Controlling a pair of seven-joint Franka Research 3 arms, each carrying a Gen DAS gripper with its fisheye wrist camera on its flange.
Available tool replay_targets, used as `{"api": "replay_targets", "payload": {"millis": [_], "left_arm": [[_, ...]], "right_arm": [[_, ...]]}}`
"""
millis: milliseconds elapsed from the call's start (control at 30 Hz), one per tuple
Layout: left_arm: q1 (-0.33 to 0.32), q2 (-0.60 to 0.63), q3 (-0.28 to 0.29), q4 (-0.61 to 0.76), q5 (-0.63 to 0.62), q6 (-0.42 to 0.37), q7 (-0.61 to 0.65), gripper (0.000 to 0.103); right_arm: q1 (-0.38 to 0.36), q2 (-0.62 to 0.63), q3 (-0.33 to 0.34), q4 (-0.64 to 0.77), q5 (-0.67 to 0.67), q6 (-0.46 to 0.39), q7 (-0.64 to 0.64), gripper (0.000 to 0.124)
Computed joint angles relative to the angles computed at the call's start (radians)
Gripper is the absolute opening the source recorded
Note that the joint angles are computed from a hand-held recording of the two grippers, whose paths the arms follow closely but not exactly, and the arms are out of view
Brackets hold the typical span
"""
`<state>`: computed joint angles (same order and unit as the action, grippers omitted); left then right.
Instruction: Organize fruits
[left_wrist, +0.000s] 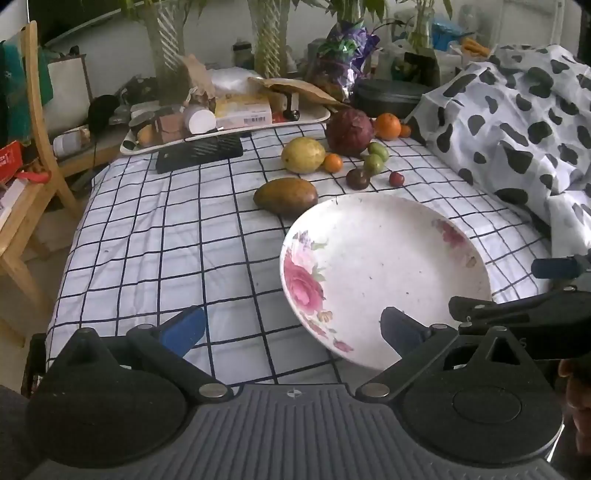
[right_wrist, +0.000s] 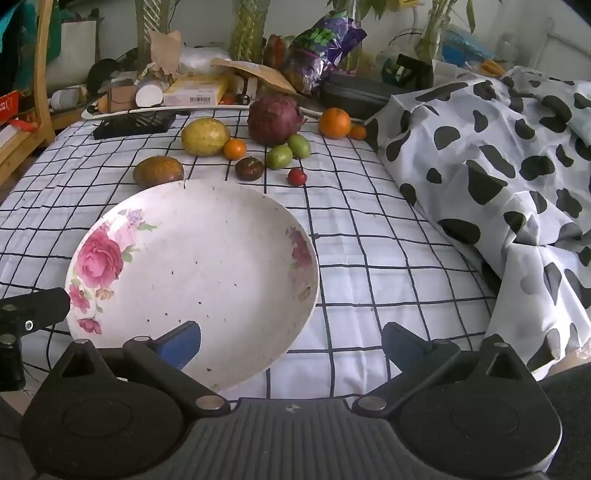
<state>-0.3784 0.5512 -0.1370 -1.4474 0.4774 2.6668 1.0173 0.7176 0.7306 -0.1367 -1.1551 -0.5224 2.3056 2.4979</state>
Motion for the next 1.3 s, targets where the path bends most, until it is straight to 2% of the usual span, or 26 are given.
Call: {"api": "replay_targets", "payload": {"millis": [33,233,300,533,767,967,1300], "left_arm": [[-0.007,0.004,0.003,0.017,0.003,-0.039,0.005,0.103],[0.000,0.008,-0.003,0.027,-0.006,-0.047,0.016,0.103],[-0.014,0.008,0.012,0.013,0.014,-0.039,-0.007,0.103],[-0.013,0.013,0.010,0.030,0.023,-0.072,-0.013,0.103],[-0.005,0.010,0.003,0.023,0.009,-0.065,-0.019,0.103],[-0.017,0.018,0.008,0.041,0.019,-0.095,-0.026,0.103],[-0.004,0.018,-0.003,0.034,-0.001,-0.080,-0.017,0.103]], "right_arm": [[0.000,0.000,0.000,0.002,0.001,-0.003,-0.001,0.103],[-0.001,-0.003,-0.001,-0.009,0.007,0.006,0.016,0.103],[-0.003,-0.008,0.001,-0.017,0.008,0.010,0.015,0.103],[-0.006,-0.007,0.004,-0.013,0.018,0.000,0.018,0.103],[-0.009,-0.006,0.005,-0.012,0.021,0.001,0.021,0.103],[-0.007,-0.008,0.004,-0.015,0.020,0.000,0.026,0.103],[-0.008,-0.009,0.005,-0.018,0.019,0.001,0.027,0.103]]}}
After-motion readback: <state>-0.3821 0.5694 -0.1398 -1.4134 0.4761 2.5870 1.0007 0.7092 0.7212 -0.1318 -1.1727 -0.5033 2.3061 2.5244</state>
